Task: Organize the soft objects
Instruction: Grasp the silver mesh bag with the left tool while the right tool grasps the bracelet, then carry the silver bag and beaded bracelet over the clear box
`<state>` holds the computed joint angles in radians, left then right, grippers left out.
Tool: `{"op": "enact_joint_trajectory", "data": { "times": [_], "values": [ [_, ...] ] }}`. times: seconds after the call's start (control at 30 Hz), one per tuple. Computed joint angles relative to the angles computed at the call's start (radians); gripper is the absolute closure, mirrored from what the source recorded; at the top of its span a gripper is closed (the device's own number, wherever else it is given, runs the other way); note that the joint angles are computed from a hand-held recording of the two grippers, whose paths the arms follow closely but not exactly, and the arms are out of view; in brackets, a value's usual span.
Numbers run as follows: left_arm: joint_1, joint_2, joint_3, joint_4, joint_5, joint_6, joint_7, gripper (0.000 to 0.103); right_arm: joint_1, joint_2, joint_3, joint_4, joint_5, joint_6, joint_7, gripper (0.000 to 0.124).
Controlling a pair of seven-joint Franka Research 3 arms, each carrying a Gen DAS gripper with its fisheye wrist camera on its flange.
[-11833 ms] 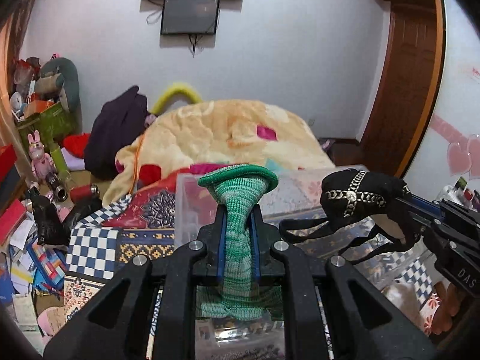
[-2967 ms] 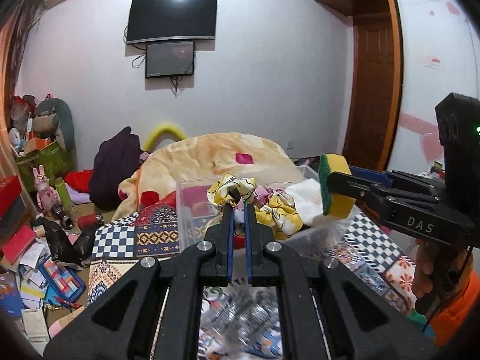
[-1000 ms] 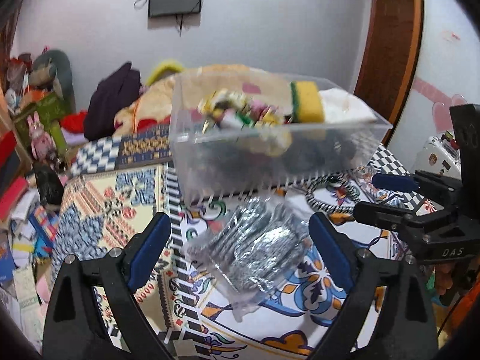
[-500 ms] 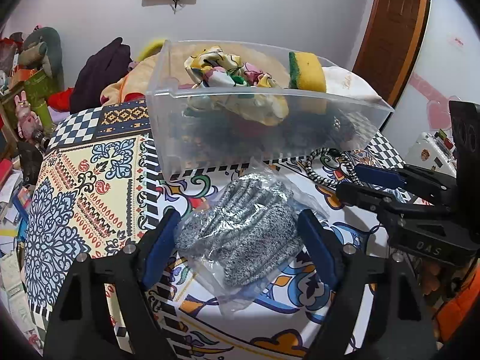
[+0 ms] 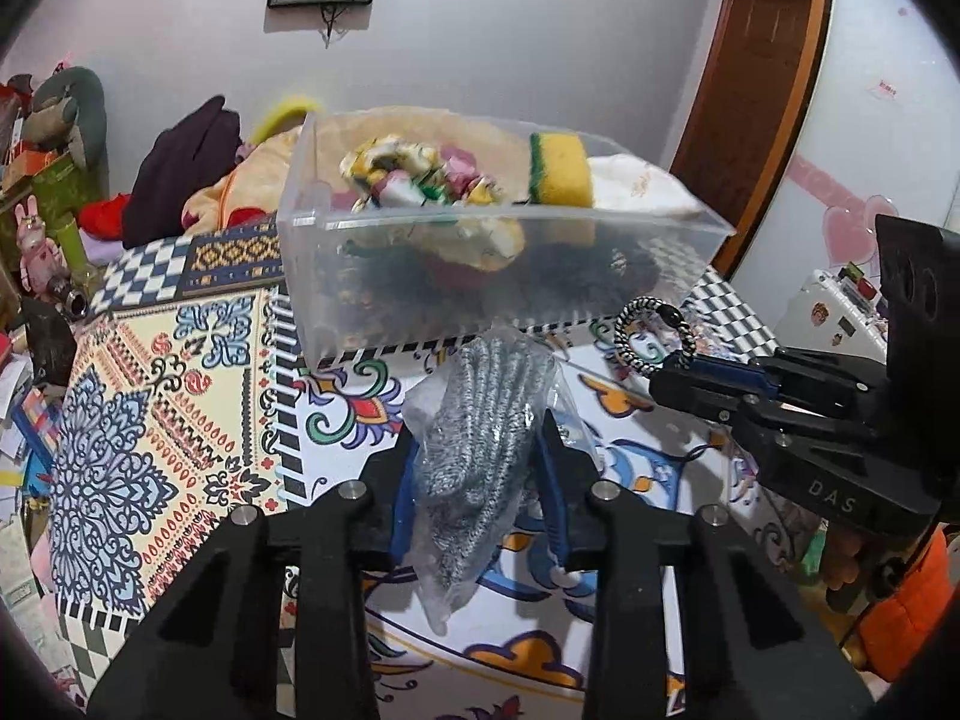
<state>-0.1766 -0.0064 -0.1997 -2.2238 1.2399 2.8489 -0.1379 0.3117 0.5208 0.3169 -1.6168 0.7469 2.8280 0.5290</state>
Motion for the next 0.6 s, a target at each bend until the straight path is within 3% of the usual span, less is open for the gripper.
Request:
{"op": "enact_joint_trajectory", "data": {
  "times": [0.23, 0.6],
  "values": [
    [-0.013, -0.074, -0.034, -0.004, 0.086, -0.077, -0.043, 0.069, -0.049, -0.039, 0.062, -0.021, 0.119, 0.034, -0.130, 0.112],
    [0.020, -0.076, -0.031, 0.074, 0.141, -0.089, -0.040, 0.069, -0.043, -0.043, 0.077, 0.043, 0.281, 0.100, -0.295, 0.112]
  ]
}}
